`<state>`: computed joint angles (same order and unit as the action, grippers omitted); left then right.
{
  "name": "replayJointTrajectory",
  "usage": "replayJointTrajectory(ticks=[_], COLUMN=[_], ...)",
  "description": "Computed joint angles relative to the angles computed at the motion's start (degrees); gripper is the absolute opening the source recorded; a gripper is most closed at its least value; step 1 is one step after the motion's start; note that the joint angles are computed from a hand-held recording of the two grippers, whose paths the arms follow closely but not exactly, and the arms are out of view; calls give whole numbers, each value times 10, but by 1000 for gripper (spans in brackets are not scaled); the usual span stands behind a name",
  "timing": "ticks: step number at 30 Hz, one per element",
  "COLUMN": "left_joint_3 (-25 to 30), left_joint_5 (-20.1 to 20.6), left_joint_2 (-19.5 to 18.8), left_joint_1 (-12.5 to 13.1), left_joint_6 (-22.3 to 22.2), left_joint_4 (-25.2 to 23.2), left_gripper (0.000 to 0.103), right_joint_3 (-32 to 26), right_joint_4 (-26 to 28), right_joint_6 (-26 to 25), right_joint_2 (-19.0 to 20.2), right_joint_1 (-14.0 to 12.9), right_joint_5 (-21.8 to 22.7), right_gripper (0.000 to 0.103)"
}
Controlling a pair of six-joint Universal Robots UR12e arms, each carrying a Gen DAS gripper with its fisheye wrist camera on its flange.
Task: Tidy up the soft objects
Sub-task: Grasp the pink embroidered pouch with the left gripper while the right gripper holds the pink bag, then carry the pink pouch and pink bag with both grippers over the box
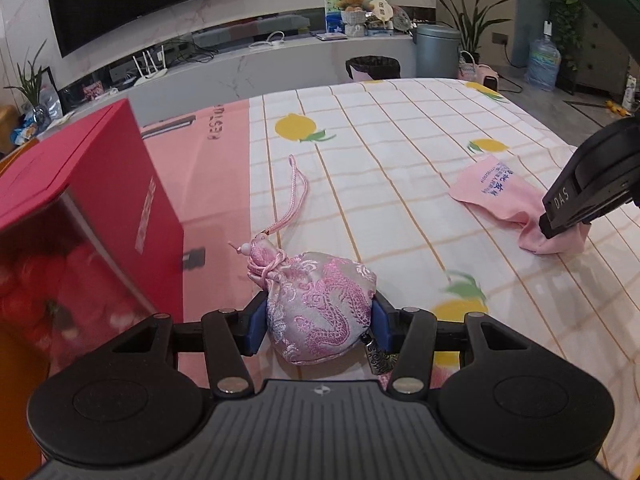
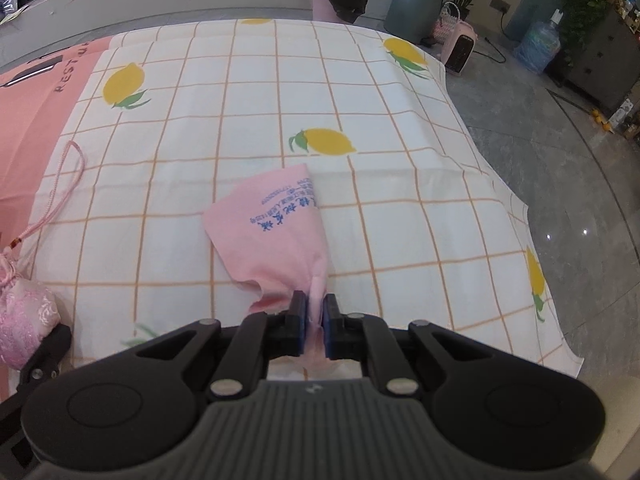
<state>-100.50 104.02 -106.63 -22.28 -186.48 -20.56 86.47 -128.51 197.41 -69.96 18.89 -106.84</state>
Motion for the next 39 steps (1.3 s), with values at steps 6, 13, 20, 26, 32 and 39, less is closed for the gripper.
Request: replayJointTrajectory(ticks=[6,13,20,26,32,39], left_joint_3=[-15,-34,-47,-61,-83,-107], left_joint_5=[-11,-53,-120,-132,-71,-66], left_joint_2=[17,52,112,164,191,210], left_joint_1=[4,23,68,119,162,202], left_joint_6=[15,27,65,70,89,96], left_joint_4=[-14,-23,2,21,90,41], left_gripper=[59,59,59,59,59,59], right_joint_3=[24,36,8,-40,-88,-146], right_joint_4=[-31,-86,-200,-282,-342,-315], right_joint_6=[21,21,-37,-104,-149,-151], right_joint_2=[-24,-47,-57,-40,-11,30], right_joint_1=[9,32,69,114,153,169], right_joint_5=[1,-26,-55,-54,-9,81], right_gripper=[6,6,6,6,6,6])
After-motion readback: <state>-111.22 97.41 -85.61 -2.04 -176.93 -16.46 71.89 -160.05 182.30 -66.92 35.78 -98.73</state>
